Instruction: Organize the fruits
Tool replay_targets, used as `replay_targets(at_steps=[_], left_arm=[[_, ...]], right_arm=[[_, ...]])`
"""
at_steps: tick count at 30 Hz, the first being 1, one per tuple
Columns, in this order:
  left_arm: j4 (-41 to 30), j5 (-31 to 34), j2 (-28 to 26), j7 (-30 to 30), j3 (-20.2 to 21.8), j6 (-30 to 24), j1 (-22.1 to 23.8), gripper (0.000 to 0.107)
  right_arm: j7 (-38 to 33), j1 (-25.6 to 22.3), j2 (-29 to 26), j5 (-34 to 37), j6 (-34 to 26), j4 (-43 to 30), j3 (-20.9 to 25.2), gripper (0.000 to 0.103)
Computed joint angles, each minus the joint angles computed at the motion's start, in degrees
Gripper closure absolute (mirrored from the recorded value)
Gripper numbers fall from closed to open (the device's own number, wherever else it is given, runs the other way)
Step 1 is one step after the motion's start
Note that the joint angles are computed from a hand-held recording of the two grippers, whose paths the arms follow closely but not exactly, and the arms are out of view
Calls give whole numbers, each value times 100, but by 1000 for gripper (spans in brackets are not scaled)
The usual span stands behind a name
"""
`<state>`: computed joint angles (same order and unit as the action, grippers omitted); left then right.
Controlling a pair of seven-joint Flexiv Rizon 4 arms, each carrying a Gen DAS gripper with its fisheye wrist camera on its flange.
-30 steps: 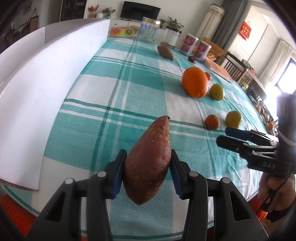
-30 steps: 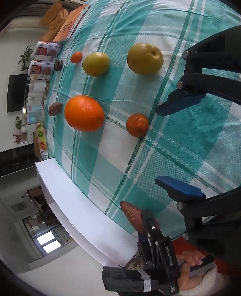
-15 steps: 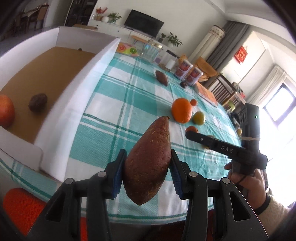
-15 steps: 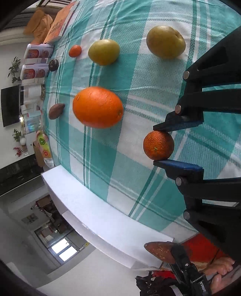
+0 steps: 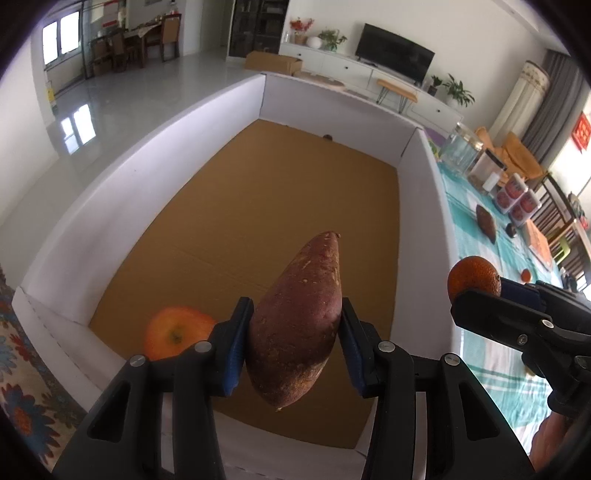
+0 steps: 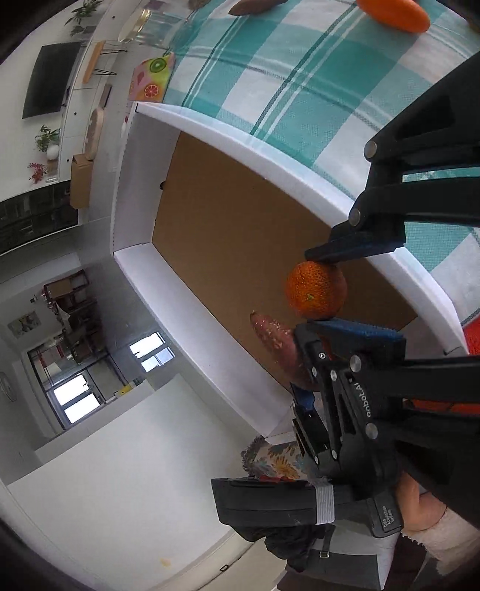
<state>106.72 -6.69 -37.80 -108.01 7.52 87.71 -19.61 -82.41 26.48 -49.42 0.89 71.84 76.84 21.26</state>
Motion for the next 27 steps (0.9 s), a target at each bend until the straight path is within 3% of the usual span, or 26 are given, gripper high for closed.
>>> replay_targets(at_steps=[1,2,4,6,9,13,16,18,20,22,24,27], left_arm=[[-27,22,-37,-25,85,0,-51,53],[-30,44,-56,-6,74,72,-28,40],[-15,67,-66,-66,197,230,-137,27],[62,77,-20,-141,360,414,-293,26],[179,57,91,-136,396,585,-417,26],[486,96,344,143,-136,1123,-365,24],[714,232,481,507,-1055,1513,-38,21],[691,347,394,794,-1751,1503,215,20],[500,403,75,1041,-2297,1328,337,18],[52,173,-352,1227,-2143,926,-104,18],[-495,-35,-799,1301,-1814,527,-588,19],[-1320,-136,-1342,1190,-876,177,-1441,19]], right_arm=[[82,88,-55,-55,-109,-109,-80,67],[132,129,-86,-67,-89,-152,-130,56],[204,142,-21,-39,182,-8,-194,48],[140,259,224,190,523,357,-464,44],[-1019,1175,859,2093,819,927,-1800,31],[-1812,2512,1501,3785,1882,2375,-3666,13],[-939,3486,1532,4017,2881,3761,-5066,11],[309,4068,1162,3755,3380,4695,-6000,10],[1761,4380,724,3157,3371,5508,-6702,10],[2872,4070,645,2405,3581,6103,-6676,10],[2953,3762,655,2327,3416,6258,-6551,10],[2928,3100,648,1919,3372,6168,-6173,10]])
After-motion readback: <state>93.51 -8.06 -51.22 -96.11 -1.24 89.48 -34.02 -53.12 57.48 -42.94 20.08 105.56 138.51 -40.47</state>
